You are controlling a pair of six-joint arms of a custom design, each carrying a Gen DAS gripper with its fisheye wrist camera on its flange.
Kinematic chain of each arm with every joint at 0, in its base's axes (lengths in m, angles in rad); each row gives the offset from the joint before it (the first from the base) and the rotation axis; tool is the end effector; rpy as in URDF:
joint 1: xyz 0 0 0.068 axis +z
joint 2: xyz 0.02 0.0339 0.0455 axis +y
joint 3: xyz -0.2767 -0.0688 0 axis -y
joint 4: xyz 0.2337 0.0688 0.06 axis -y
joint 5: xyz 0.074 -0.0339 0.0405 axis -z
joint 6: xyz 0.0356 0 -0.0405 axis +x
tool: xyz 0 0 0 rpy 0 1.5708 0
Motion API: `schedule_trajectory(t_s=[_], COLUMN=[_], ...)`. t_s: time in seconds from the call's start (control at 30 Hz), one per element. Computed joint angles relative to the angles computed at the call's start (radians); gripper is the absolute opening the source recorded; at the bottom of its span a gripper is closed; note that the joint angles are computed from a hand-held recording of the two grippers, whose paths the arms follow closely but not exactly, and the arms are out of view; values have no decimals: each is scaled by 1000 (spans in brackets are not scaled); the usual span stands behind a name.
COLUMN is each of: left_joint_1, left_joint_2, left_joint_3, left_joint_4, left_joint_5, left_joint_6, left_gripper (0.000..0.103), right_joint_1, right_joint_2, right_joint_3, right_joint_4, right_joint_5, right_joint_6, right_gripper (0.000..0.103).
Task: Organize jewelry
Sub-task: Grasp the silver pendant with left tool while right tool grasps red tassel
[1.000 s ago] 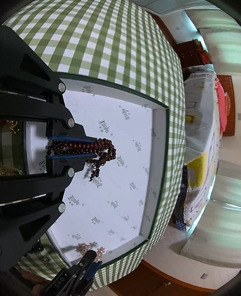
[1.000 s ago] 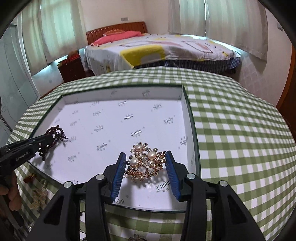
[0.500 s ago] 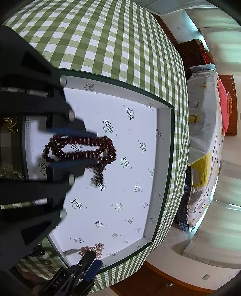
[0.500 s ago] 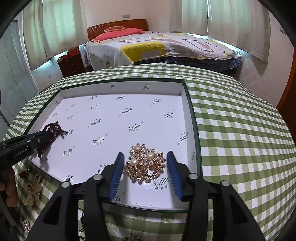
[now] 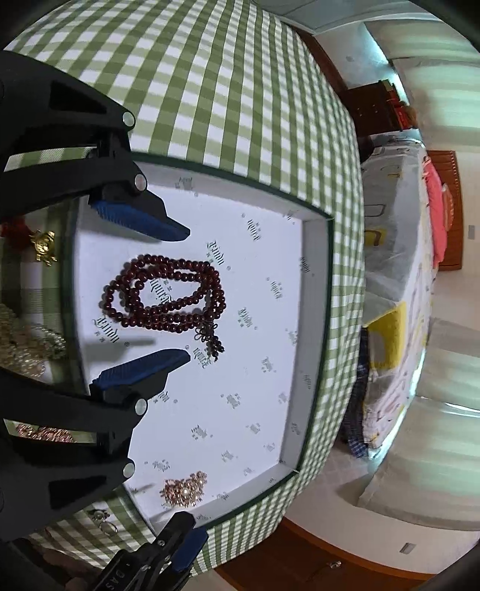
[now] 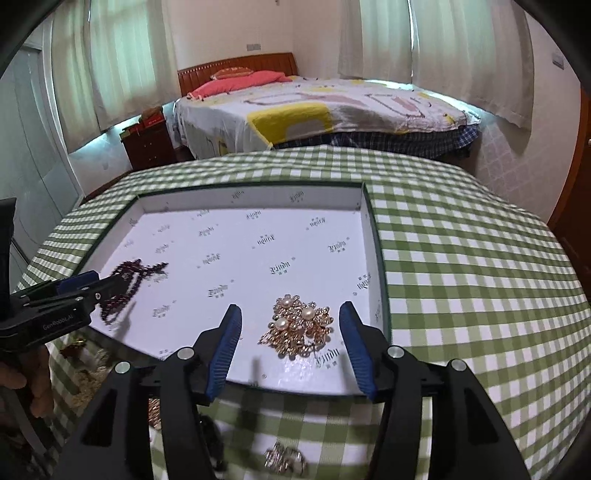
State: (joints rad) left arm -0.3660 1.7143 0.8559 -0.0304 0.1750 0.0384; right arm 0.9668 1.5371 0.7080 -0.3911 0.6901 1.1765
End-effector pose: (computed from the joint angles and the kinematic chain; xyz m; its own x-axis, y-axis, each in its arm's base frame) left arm 0.3026 -0.1226 0.1650 -0.7069 0.3114 -0.6351 0.4824 0.8689 -0.1109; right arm 0.1593 0.1910 0.1630 -0.6763 0.2736 -0.6839 0.2963 0.9511 0.0874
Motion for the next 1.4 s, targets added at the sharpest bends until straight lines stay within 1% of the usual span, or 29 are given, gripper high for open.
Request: schedule_trajectory(t_s=[0.13,0.2,0.33,0.5,0.57,0.7,0.8,1.03,1.17,1.33,1.4], left_joint_1=[23,44,83,128,145,181,210,269,287,291,287], left_joint_2=[-74,-132,-242,-402,-475,-575,-627,-692,-718,-749,-761], left_joint_3=[-43,-86,-166,-280,-328,-393,-424,-460,-475,-485,-489], left_joint_4=[-11,-10,-14,-39,-61,-109,-146,-211,-234,-254,-262], left_joint_5=[14,28,59,84,89,103,116,142,153,158,156], left_joint_6=[0,-2,3,24,44,83,110,140,151,162,163], left_gripper=[61,61,61,61,61,61,61,60,60,60,60], right_joint_1=[100,144,261,400,434,489,508,513,522,525,526], right_joint_2=[-12,-11,13,79,103,147,181,223,241,258,258], right_joint_3=[30,39,65,95,104,117,126,136,145,166,168], right_joint_4=[-119,-168,-289,-383,-390,-378,-346,-293,-291,-312,-316], right_joint_5=[45,58,73,55,42,24,11,-7,-12,-17,-17], right_joint_6=[132,194,371,570,609,657,656,631,639,639,638], right_gripper=[55,55,55,55,55,55,55,55,54,46,40])
